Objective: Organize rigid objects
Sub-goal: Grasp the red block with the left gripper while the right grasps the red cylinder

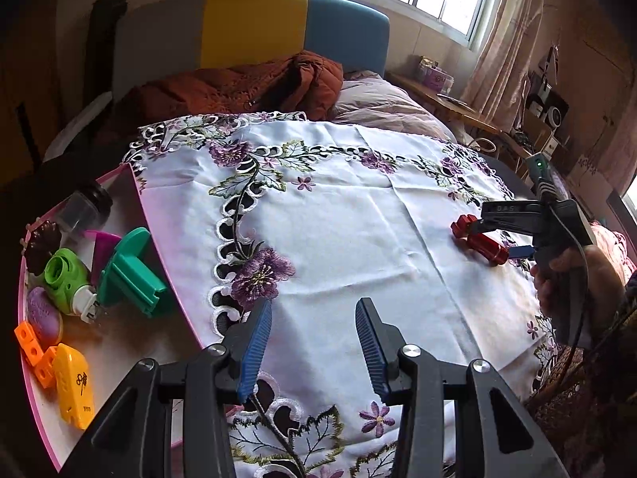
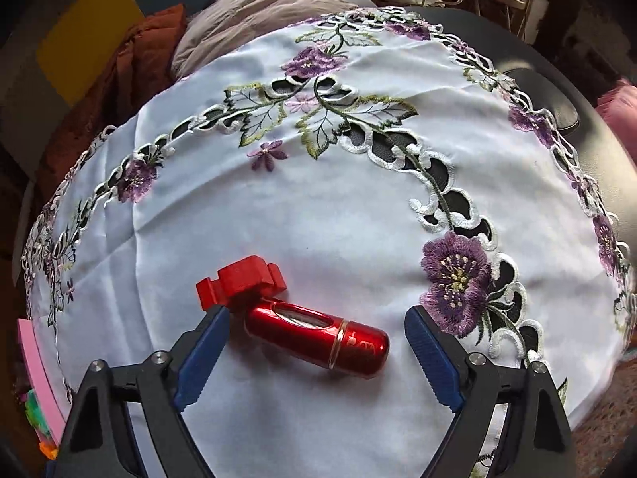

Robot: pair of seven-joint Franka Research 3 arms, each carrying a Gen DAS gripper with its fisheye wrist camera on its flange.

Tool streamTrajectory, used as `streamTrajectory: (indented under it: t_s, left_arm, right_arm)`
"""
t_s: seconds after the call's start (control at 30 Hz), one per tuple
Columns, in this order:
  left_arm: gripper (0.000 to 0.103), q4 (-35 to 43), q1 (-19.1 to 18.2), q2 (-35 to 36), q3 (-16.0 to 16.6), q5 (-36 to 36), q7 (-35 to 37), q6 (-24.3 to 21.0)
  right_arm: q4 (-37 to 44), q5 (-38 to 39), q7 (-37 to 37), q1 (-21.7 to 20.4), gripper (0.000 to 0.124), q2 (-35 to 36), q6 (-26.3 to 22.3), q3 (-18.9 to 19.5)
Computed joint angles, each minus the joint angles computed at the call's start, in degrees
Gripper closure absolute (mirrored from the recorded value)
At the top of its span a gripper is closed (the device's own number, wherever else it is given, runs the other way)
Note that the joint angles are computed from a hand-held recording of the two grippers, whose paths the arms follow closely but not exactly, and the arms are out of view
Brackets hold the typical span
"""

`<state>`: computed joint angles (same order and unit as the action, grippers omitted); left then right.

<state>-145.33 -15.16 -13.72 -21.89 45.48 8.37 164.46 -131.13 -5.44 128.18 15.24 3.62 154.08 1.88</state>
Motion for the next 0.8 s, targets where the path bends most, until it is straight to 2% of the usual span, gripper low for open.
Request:
streamTrajectory:
  t_s: [0.03,0.1,0.2,0.27,0.4,0.47,0.53,0.63,0.73,0.8]
  left_arm:
    - [0.059,-0.1,0.03,-0.05,0.03,-0.01,-0.15,0.1]
    - [0.059,-0.21,0.07,-0.02,0.02,0.05,-0.36,0.32]
    - [0.059,-0.05,-0.13,0.29,0.04,-0.05,0.15,0.36]
    - [0.059,0.36,-0.33,0.86,0.16,-0.17,0.97,0.19]
    - [0.059,2.12,-1.09,3.27,0.59,-0.83,2.96,-0.37]
    - [0.059,3.85,-1.74,5.21,0.77,-1.08,4.16,-0.92]
    - [0.059,5.61,-2.46,7.14,1.2,-1.16,5.33,-0.99]
    - [0.059,9.19,-3.86,11.01,2.1,-1.98,7.85,-0.62]
    - [0.059,13.43,-5.53,15.81,3.19,-5.12,11.59,0.45]
    - [0.059,16.46,-6.23,19.38,3.45,-10.38,16.85,1.71]
  right_arm:
    - [0.57,-0.1,-0.29,0.02,0.048,0.5,-0.89,0.01]
    - [1.31,-3.27,1.35,0.47,0.05,1.0,-2.07,-0.38]
    - [1.27,0.39,-4.68,0.1,0.05,0.6,-2.27,0.32]
    - [0.2,1.51,-5.95,-0.16,0.05,-0.68,-0.82,0.16]
    - [-2.61,-8.28,5.62,-2.03,0.05,-3.5,4.47,-1.5]
    - [-3.87,-10.83,9.37,-3.6,0.05,-4.06,7.78,-1.7]
    - [-4.37,-17.44,16.5,-5.04,0.05,-4.19,10.05,-1.73]
    - [-5.49,-21.82,23.31,-6.76,0.05,-4.87,13.59,-1.83]
    - [-6.18,-30.88,32.03,-9.17,0.05,-6.2,16.09,-0.98]
    - [-6.76,-31.32,32.74,-9.96,0.05,-6.56,17.97,-0.44]
